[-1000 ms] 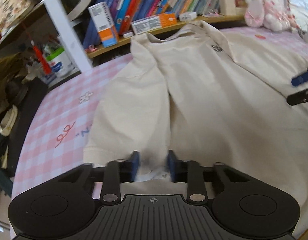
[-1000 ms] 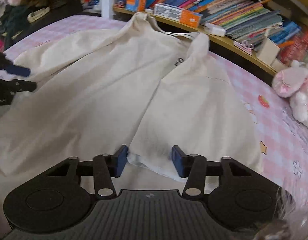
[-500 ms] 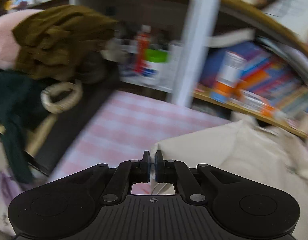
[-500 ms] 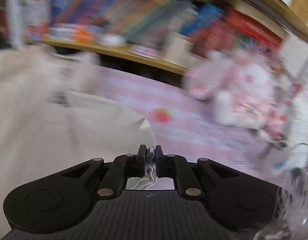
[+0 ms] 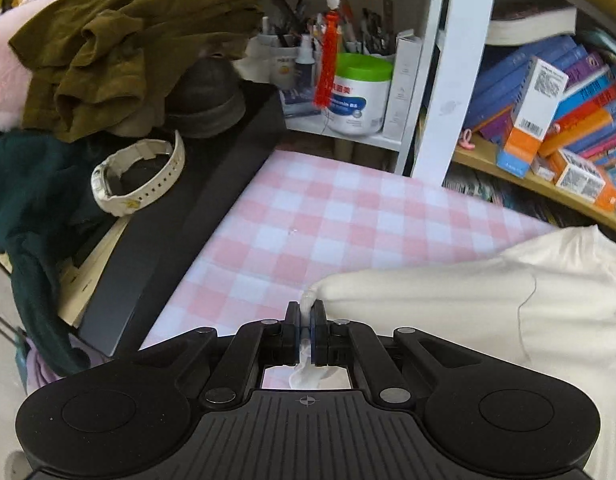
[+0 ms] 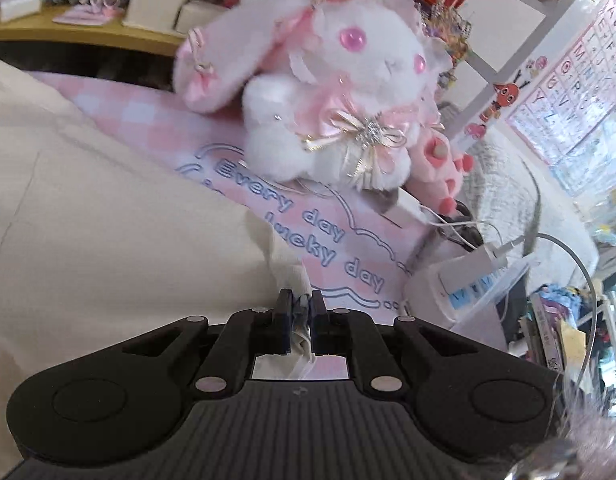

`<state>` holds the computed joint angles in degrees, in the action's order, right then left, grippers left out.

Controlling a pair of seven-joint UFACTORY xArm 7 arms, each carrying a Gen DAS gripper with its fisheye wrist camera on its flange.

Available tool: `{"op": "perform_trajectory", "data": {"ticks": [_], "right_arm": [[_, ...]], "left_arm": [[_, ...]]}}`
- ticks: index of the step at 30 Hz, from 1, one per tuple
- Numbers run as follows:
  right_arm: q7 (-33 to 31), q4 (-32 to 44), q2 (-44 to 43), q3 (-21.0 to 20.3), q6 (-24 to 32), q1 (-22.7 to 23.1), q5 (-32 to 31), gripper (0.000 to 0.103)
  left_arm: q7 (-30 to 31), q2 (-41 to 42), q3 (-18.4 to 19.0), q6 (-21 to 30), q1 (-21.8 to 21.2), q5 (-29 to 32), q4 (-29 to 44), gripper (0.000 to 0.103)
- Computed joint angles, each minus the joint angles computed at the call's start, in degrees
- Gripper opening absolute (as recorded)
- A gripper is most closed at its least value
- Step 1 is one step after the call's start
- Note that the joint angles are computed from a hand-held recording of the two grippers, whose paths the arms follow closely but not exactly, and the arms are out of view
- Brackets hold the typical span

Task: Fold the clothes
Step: 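Lay the T-shirt flat on the mat and open both grippers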

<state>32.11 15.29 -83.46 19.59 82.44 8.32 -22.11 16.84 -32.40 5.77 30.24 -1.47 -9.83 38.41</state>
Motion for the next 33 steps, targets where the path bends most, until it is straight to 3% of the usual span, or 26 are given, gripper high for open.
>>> {"op": "perform_trajectory", "data": {"ticks": [5, 10, 12, 13, 14, 17, 19, 22, 27, 30, 33], "right_arm": [[0.6, 0.3, -0.9, -0.4, -2.0, 1.5, 2.2, 0.008], [0.6, 1.1, 1.6, 1.1, -2.9, 2.1, 3.3, 0.010], [0.8, 1.3, 1.6, 0.9, -2.9, 2.3, 3.4, 0.023], [0.9, 1.5, 1.1, 0.9, -2.9, 2.6, 3.6, 0.035], [1.1, 1.8, 0.4, 1.0, -2.9, 3.0, 3.9, 0.038], [1.5, 3.2, -1.5, 1.7, -3.4, 4.4, 5.3, 0.039], [1.9, 4.6, -2.3, 2.6, -4.2, 5.8, 7.2, 0.043], [3.7, 6.9, -1.8, 4.9, -6.0, 8.0, 11.8, 0.049], [9.8, 9.0, 1.1, 10.0, -10.8, 13.1, 20.8, 0.049], [13.4, 9.6, 4.0, 13.2, -12.4, 16.6, 24.0, 0.047], [15.8, 10.2, 7.0, 15.6, -12.7, 20.3, 24.9, 0.041]], "left_arm": [[-4.4, 3.5, -1.0, -2.3, 3.4, 1.9, 1.7, 0.003], [-5.0, 5.9, -2.4, 0.0, 4.5, 5.7, 3.2, 0.007], [-5.6, 5.5, -4.0, 0.0, 5.5, 8.9, 2.6, 0.012], [-5.9, 4.4, -4.9, -1.1, 5.9, 10.6, 1.6, 0.014], [-5.2, 3.0, -5.0, -2.1, 5.5, 11.3, 0.5, 0.014], [1.4, -2.8, -1.6, -4.2, -0.9, 7.8, -2.9, 0.020], [5.5, -6.8, 0.9, -3.6, -6.7, 3.2, -4.3, 0.035], [9.3, -11.7, 2.4, -2.8, -14.7, -3.8, -6.5, 0.051], [11.9, -12.1, 0.6, -3.1, -27.0, -13.0, -7.7, 0.065], [13.0, -7.1, -1.5, -6.6, -33.1, -17.3, -6.7, 0.066], [11.8, 1.3, -4.3, -9.5, -36.8, -20.3, -2.9, 0.082]]}}
